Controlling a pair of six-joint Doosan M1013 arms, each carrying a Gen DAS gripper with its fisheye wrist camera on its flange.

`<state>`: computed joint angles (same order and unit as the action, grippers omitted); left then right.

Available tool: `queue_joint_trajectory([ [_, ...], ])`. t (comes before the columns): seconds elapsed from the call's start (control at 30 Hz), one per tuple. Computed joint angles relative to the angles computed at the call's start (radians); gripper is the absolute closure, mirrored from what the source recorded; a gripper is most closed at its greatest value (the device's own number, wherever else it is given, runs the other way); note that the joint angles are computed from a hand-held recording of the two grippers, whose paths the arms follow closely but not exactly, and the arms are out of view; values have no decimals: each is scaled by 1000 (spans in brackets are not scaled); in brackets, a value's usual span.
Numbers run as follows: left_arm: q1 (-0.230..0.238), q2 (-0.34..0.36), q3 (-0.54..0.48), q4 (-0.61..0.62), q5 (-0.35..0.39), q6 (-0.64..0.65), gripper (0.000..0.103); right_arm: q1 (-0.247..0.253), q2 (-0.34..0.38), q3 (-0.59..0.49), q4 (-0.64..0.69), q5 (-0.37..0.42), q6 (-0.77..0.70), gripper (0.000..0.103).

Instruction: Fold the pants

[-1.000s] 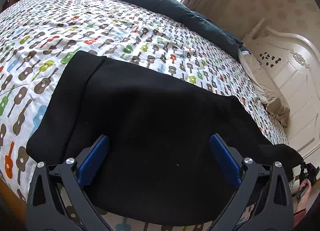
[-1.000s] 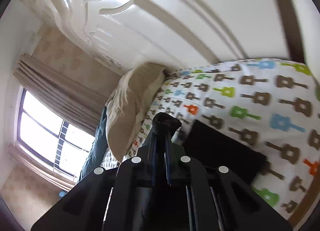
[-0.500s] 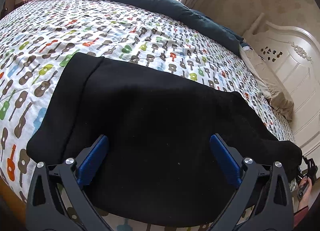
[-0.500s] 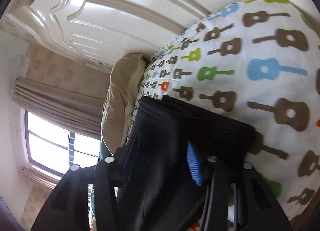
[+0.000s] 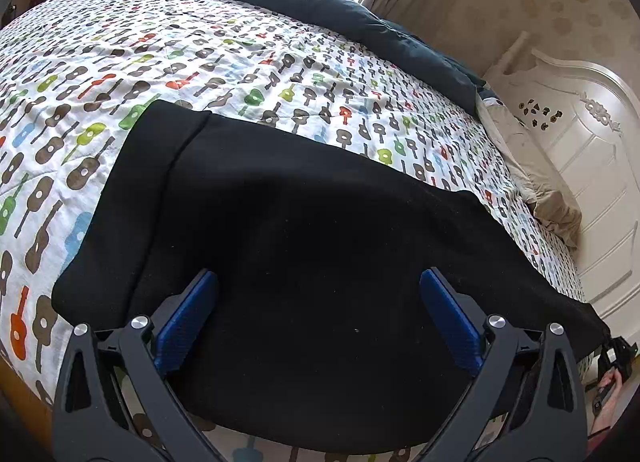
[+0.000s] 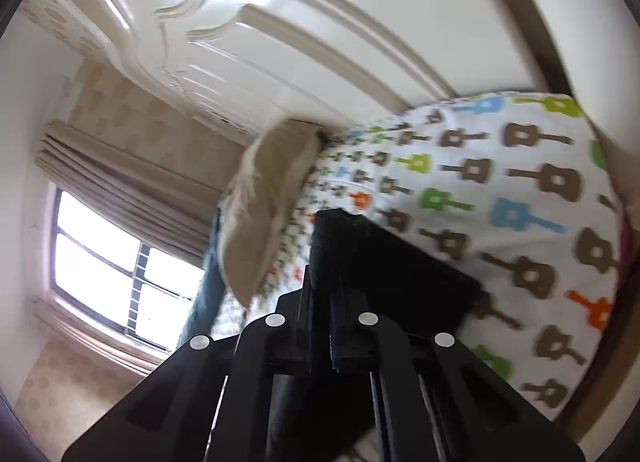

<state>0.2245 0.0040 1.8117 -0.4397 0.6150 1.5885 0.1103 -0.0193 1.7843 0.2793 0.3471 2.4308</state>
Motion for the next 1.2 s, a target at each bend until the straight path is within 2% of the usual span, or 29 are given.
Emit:
queue_joint_trajectory([
  [0.1, -3, -1, 2, 15, -2, 5, 3, -12, 13, 26, 21, 43, 11, 97],
  [0.17, -8, -2, 0, 31, -2, 1, 3, -15, 8, 53, 83, 2, -19, 98],
  [0.27, -8, -2, 0, 31, -1, 0, 3, -3, 8, 37, -28, 23, 59, 98],
  [0.33, -7, -2, 1, 21, -1, 4, 3, 0, 3, 35, -50, 33, 73, 98],
  [0.5, -10, -3, 3, 27, -8, 8, 3, -16, -6, 54, 76, 29, -22, 98],
  [0.6, -10, -4, 4, 25, -9, 13, 3, -27, -20, 50, 109, 72, -68, 93],
  [0.63, -10, -4, 5, 27, -9, 12, 3, -27, -25, 43, 87, 91, -64, 90],
  [0.7, -12, -5, 5, 28, -11, 15, 3, -18, -32, 13, -69, 152, 16, 81],
  [0.77, -12, -6, 5, 27, -11, 22, 3, -10, -33, -17, -194, 188, 68, 66],
  [0.8, -13, -6, 6, 28, -13, 24, 3, -13, -29, -32, -201, 196, 51, 62],
  [0.87, -12, -6, 7, 28, -15, 31, 3, -37, -5, -69, -99, 216, -88, 48],
  [0.93, -15, -7, 8, 42, -17, 28, 3, -62, 41, -120, 26, 262, -268, 41],
  [1.13, -19, -2, 0, 76, -6, 7, 3, -95, 194, -280, 72, 493, -489, 33],
  [1.2, -17, 0, -2, 72, -1, 8, 3, -102, 212, -294, 131, 524, -578, 27],
])
